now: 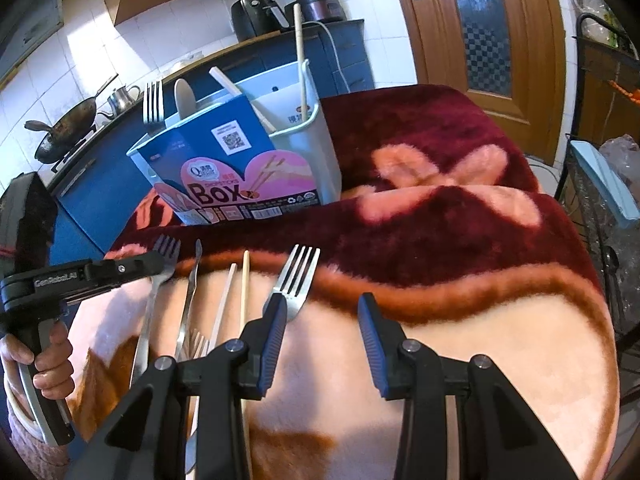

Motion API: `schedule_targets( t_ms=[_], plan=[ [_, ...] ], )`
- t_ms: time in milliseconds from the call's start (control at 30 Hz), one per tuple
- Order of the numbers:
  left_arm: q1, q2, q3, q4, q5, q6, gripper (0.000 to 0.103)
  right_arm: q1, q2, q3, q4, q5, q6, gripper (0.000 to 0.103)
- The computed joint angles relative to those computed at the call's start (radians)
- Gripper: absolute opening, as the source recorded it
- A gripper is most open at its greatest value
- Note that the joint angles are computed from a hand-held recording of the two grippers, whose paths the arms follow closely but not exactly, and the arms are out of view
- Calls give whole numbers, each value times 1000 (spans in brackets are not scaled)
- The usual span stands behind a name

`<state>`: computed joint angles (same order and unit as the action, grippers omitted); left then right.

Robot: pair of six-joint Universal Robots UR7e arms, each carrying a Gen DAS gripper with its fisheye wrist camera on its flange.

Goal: Organize utensils

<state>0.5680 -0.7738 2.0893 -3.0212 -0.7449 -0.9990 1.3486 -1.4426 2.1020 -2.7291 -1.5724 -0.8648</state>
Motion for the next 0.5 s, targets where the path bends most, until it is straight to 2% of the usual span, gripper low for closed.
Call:
schedule_targets(
  t_ms=[267,433,500],
  plan=[
    [-74,-36,19,71,146,-15,5,31,53,-59,63,-33,1,40],
    [-110,-59,35,112,214,-28,4,46,91,-95,105,-34,-35,42],
    [-122,-66,41,122,231,-27,4,46,100,-116,138,-23,-28,37]
  ],
)
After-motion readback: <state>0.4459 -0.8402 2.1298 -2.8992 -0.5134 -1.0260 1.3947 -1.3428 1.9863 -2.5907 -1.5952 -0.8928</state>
